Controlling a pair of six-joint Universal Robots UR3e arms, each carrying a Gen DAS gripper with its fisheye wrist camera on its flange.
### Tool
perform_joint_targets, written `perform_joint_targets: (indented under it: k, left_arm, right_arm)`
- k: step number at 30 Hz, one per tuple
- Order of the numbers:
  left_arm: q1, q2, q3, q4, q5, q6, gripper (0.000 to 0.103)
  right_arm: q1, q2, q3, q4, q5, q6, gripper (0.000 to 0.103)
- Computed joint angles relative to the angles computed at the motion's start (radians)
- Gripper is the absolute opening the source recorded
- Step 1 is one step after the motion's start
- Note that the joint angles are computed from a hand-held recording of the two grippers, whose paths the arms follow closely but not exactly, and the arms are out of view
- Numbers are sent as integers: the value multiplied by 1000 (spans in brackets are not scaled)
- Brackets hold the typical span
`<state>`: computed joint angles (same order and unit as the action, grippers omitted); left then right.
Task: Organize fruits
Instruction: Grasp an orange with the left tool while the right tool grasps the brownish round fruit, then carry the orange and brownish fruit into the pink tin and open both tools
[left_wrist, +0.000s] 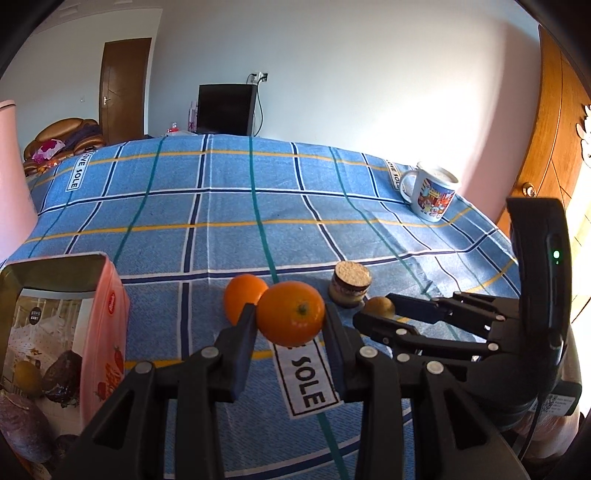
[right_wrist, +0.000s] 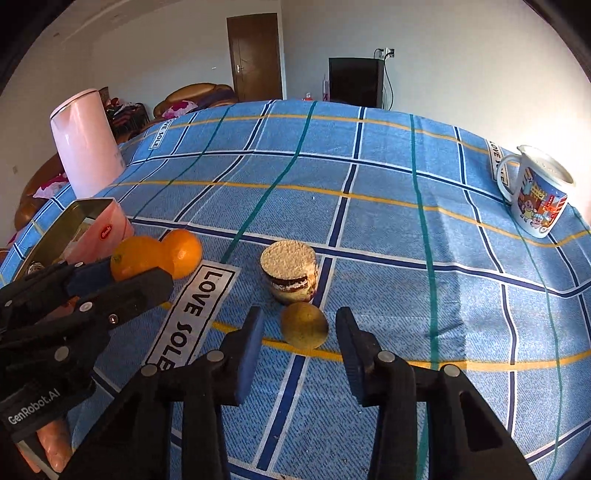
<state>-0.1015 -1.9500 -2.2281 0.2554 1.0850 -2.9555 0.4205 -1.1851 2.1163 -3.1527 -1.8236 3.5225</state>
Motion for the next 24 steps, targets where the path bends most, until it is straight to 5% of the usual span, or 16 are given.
perform_joint_targets:
  k: [2, 24]
  left_arm:
    - [0, 3, -8, 16, 2, 1, 37]
    - [-11, -1, -92, 237, 44, -27, 37]
  right_arm:
    - [-21, 0, 8, -7, 40, -11, 28]
    - [74, -1, 128, -369, -74, -46, 28]
